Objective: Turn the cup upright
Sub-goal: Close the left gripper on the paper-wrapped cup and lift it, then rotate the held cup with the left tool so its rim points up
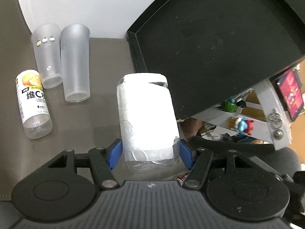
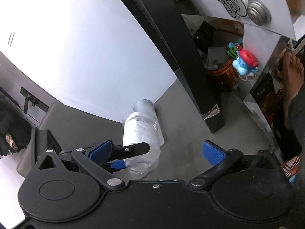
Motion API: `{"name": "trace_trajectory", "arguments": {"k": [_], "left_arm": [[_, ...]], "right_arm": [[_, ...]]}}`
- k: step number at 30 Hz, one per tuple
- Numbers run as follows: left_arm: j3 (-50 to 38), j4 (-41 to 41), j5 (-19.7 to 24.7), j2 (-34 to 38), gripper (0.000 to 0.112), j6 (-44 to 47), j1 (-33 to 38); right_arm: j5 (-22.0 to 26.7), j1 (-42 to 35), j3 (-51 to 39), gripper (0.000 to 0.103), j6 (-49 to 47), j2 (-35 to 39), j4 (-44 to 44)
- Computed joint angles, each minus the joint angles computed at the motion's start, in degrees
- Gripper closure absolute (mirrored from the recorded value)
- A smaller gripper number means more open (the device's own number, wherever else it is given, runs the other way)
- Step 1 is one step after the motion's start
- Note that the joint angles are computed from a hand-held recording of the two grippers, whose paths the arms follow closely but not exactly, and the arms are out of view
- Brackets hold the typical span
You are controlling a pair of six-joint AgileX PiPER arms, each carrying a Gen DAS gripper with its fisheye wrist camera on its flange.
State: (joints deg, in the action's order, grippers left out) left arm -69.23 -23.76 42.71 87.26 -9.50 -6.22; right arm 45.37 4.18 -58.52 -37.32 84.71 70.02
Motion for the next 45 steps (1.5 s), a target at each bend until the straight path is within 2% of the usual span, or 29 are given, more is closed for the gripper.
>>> {"name": "trace_trajectory", "arguments": {"k": [13, 30, 31, 36, 37, 38, 39, 43, 45], "left_arm": [[5.8, -1.5, 0.3, -9.3, 0.049, 2.1, -2.4], [12.7, -10.4, 3.0, -17.3, 0.049, 11.9, 0.8], [13.1, -10.8, 3.2, -17.7, 0.049, 12.5, 1.2], [14.9, -11.9, 3.7, -19.0, 0.049, 14.7, 2.4], [15.2, -12.2, 4.0, -19.1, 0.049, 15.1, 2.8], [15.4, -12.5, 4.1, -19.2, 0.049, 15.5, 3.2], [15.8, -13.6, 4.3, -19.4, 0.049, 16.8, 4.0], [16.1, -15.5, 5.3, -18.8, 0.049, 19.7, 5.7], [15.7, -13.8, 5.6, -18.1, 0.050, 18.5, 5.6]], "right_arm": [[2.6, 1.3, -0.5, 0.000, 3.0, 1.6, 5.3], [5.6, 5.0, -3.4, 0.001, 4.9, 7.2, 9.3], [6.1, 5.2, -3.7, 0.002, 5.1, 7.8, 9.5], [9.0, 6.7, -4.8, 0.023, 4.8, 10.6, 11.5], [9.4, 6.8, -4.9, 0.028, 4.7, 10.8, 11.6], [9.7, 7.2, -5.1, 0.038, 4.7, 11.0, 11.4], [9.8, 7.5, -5.4, 0.041, 4.8, 11.2, 11.1], [8.3, 8.1, -4.6, 0.042, 3.4, 10.2, 11.3], [6.9, 8.5, -4.6, 0.042, 3.8, 9.6, 10.1]]}}
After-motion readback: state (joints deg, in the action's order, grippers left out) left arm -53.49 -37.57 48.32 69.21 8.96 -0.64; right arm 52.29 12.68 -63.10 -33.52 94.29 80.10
